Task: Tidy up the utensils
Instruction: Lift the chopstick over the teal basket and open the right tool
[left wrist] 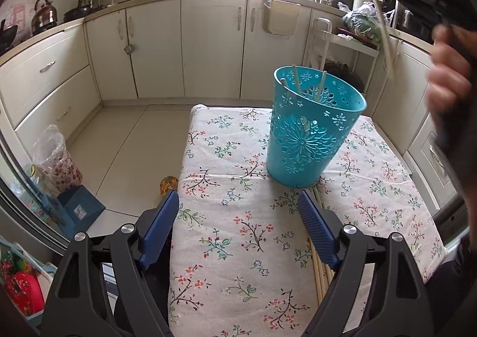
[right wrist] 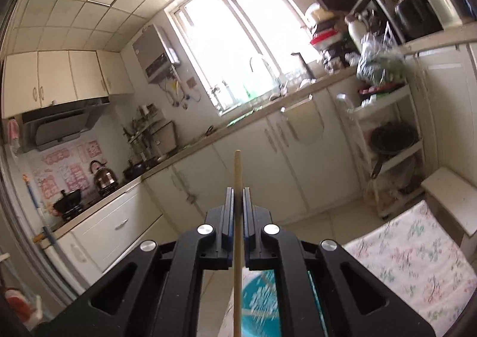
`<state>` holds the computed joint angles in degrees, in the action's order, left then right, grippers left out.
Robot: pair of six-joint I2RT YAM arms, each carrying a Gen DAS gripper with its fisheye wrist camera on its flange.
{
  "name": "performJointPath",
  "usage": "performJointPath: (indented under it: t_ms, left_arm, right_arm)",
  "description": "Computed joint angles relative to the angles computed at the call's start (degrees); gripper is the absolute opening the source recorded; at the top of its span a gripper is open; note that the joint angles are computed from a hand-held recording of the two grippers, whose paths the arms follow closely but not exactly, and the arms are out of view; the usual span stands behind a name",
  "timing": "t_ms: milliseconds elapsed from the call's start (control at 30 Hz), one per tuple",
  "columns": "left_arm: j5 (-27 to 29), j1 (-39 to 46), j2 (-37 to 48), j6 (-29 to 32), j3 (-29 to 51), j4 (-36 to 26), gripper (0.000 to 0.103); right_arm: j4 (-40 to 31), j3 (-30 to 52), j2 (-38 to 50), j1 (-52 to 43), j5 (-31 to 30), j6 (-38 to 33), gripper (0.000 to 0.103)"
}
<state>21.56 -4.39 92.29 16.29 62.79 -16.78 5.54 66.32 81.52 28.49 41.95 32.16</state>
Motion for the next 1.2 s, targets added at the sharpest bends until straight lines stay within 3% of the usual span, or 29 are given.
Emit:
performJointPath:
  t_ms: [167, 467, 633, 833, 867, 1000, 1067, 1133, 1200]
  left_arm:
    - [-0.73, -0.39, 2.08, -0.55, 1.22, 0.15, 0.078]
    - [-2.34, -1.01, 4.08, -1.41, 1.6, 1.31, 0.086]
    - [-2.45, -0.97, 3.12, -1.82, 1.15, 1.21, 0.09]
    - [-2.29, 0.43, 0.27, -1.9, -0.6, 1.5, 0.094]
    - [-2.61, 0.55, -0.55, -1.87, -1.24, 1.68, 0.094]
    - [-2.28, 1.78, -3.77, -0.65, -3.45, 1.46, 0.095]
    - [-2.41, 2.48, -6.09, 0.31, -5.46, 1.81, 0.095]
    - [-1.9, 3.43, -7.62, 1.38, -6.78, 1.24, 0.095]
    - [-0.95, 4.53, -8.96, 2.57, -8.21, 0.2, 0.095]
  right_arm:
    - [4.51, 2.47, 6.31, -2.67, 3.74, -1.53, 0.006]
    - [-2.31, 4.66, 12.22, -2.24, 1.33, -1.17, 0.006]
    - [-4.28, 1.88, 10.95, -0.57, 0.51, -0.43, 0.006]
    - [-8.14, -6.56, 2.23, 4.88, 3.66, 4.3, 0.008]
    - [-9.83, -7.9, 0.58, 6.4, 4.83, 5.64, 0.01]
    - [-21.35, -13.17, -5.08, 16.1, 13.46, 18.19, 0.038]
    - [-29.64, -14.29, -5.35, 20.97, 15.61, 27.66, 0.039]
    - [-39.47, -14.5, -2.71, 25.68, 15.46, 39.35, 0.046]
    - [-43.6, -15.9, 0.04, 27.69, 11.4, 46.41, 0.047]
